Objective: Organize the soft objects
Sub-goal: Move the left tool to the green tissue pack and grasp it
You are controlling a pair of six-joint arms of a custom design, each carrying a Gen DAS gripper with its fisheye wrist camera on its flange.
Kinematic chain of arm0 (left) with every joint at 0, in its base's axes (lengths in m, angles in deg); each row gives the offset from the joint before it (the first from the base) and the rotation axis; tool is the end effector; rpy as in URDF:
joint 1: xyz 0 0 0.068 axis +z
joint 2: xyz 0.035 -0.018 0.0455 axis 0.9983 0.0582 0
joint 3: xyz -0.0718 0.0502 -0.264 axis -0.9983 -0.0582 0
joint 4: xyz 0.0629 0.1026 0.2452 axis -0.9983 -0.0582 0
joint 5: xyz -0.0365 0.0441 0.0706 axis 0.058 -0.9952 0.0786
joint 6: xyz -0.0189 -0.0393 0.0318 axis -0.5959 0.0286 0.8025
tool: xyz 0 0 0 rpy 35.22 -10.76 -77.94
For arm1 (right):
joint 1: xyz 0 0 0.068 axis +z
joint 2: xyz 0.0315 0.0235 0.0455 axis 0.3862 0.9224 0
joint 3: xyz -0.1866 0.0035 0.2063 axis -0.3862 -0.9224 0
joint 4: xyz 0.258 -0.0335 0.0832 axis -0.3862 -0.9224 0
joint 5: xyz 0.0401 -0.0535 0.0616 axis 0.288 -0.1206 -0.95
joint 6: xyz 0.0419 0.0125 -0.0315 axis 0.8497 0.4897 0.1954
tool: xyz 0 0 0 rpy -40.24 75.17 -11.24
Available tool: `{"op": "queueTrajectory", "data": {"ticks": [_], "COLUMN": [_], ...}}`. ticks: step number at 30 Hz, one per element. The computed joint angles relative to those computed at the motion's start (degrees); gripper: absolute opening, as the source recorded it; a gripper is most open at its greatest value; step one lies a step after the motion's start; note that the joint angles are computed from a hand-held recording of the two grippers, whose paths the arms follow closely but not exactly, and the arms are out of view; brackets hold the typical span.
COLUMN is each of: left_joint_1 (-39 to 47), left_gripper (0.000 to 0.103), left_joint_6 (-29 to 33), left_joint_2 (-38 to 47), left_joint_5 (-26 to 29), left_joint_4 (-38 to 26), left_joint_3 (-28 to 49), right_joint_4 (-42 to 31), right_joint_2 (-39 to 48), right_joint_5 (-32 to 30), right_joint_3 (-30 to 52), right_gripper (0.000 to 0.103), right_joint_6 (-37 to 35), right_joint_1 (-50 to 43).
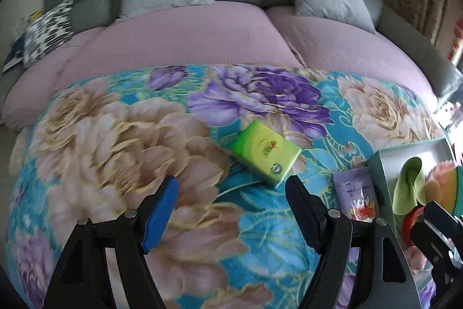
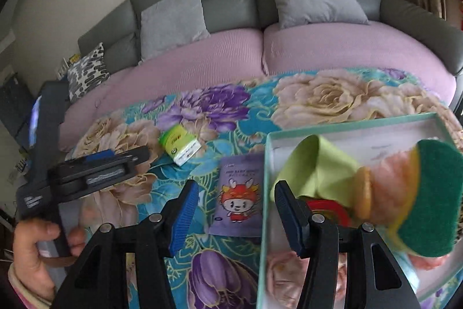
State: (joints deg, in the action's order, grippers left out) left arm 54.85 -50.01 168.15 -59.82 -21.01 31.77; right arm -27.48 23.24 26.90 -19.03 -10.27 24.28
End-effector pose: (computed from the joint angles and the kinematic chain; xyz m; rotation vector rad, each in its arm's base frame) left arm 0.2694 -0.1504 0.1786 -0.2919 2.5110 0.0717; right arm 0.2493 0.0213 0.1810 -0.3323 2.3997 0.4913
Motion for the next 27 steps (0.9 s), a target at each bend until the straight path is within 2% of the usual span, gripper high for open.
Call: {"op": "queueTrajectory", "data": {"ticks": [3, 9, 16, 19, 20, 21, 22, 25, 27], "left_joint_1": [1.85, 3.75, 4.24, 4.59, 4.8, 4.94, 5.0, 4.98, 3.97], "left_gripper": [0.077, 0.077, 0.077, 0.077, 0.074, 0.068, 0.068, 0.068, 0.068], "left_joint_6": [5.73, 14.32, 19.91, 20.33, 20.29, 20.04, 19.64, 16.32, 11.1], "left_joint_2": [4.7, 12.15, 15.78, 16.72, 16.68, 16.73, 16.87, 15.7, 13.41], "left_joint_5": [2.78, 5.68, 6.06, 6.1, 6.47, 6.55, 6.36, 5.67, 2.54], "left_joint_4": [4.2, 7.67, 9.61, 10.35, 11.12, 11.51, 11.59, 11.4, 8.66], "left_joint_3": [1.62, 6.07, 8.33, 8.85, 8.61, 8.57, 8.58, 7.06, 5.37], "right_joint_4": [0.71, 1.56, 0.41, -0.07, -0.2, -0.29, -0.43, -0.23, -0.14], "right_joint_2": [2.1, 5.12, 6.83, 7.53, 7.57, 7.62, 7.81, 9.26, 10.45], "right_joint_5": [-0.84, 1.11, 2.46, 0.82, 0.27, 0.02, 0.07, 1.06, 2.17], "right_joint_3": [0.29, 1.04, 1.83, 2.22, 2.23, 2.21, 2.23, 2.43, 2.66], "right_gripper": [0.059, 0.059, 0.059, 0.059, 0.059, 0.059, 0.059, 0.059, 0.059], "right_joint_6": [0.96, 2.47, 1.92, 1.77, 1.58, 1.43, 1.38, 1.93, 2.48], "right_joint_1": [0.6, 2.5, 3.05, 2.99, 3.14, 3.41, 3.71, 4.68, 5.31]}}
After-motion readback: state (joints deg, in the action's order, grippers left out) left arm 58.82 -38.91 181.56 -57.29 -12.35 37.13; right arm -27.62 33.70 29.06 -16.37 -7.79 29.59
